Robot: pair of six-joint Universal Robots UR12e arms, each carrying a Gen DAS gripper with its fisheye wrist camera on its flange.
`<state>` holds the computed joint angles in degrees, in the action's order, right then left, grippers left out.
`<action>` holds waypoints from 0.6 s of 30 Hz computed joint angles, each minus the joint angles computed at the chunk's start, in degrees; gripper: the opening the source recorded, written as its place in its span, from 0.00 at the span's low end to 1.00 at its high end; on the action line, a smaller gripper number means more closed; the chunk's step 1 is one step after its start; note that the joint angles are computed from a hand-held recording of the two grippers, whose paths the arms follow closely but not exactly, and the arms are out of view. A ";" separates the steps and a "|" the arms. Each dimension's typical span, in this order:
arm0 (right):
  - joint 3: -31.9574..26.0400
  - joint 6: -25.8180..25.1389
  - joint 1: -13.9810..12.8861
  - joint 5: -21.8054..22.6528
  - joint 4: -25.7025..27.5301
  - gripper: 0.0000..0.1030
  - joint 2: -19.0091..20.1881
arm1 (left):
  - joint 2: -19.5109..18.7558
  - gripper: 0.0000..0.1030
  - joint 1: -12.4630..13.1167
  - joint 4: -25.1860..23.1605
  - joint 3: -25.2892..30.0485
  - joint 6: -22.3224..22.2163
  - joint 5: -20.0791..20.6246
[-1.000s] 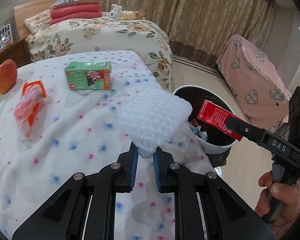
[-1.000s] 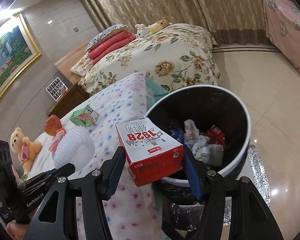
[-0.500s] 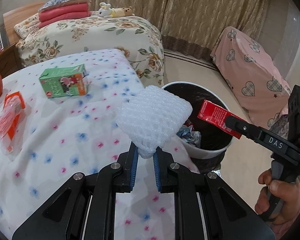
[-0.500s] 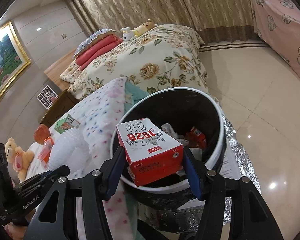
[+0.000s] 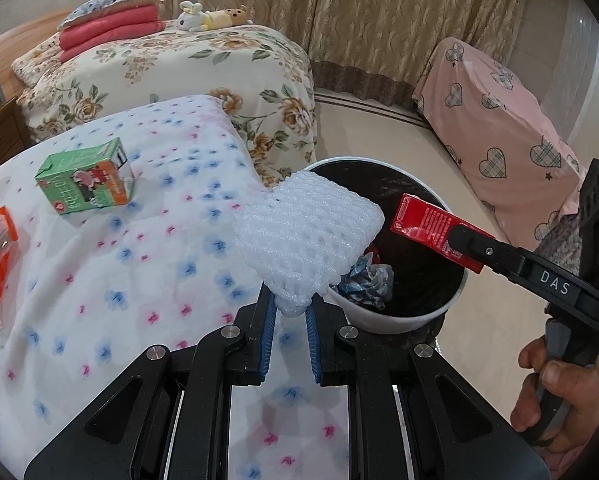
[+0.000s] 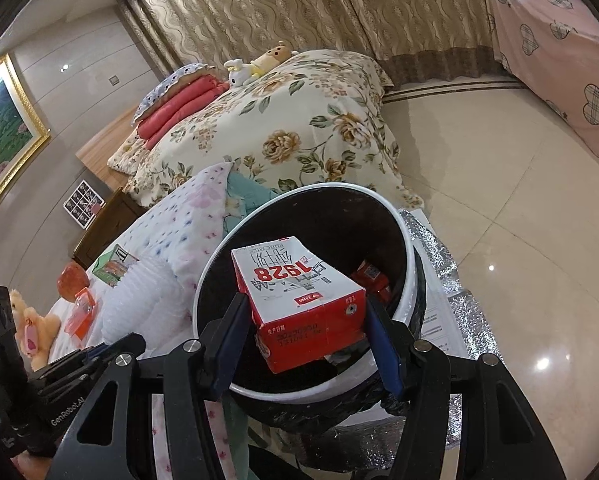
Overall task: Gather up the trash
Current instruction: 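Hold the foam net and red-white box above the bin opening with both tools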
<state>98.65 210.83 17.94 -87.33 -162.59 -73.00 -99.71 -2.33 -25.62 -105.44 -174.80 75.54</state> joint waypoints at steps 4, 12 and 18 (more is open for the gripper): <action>-0.21 0.02 -0.14 -0.05 0.12 0.57 0.23 | -0.65 0.13 -0.49 -0.11 0.79 0.42 0.32; -0.69 -0.05 -0.40 -0.23 0.69 0.57 0.55 | -1.43 0.13 -1.22 -1.12 1.91 0.99 0.39; -1.31 -0.27 -0.61 -0.41 0.91 0.57 0.94 | -1.75 0.14 -1.67 -1.47 2.32 1.22 0.54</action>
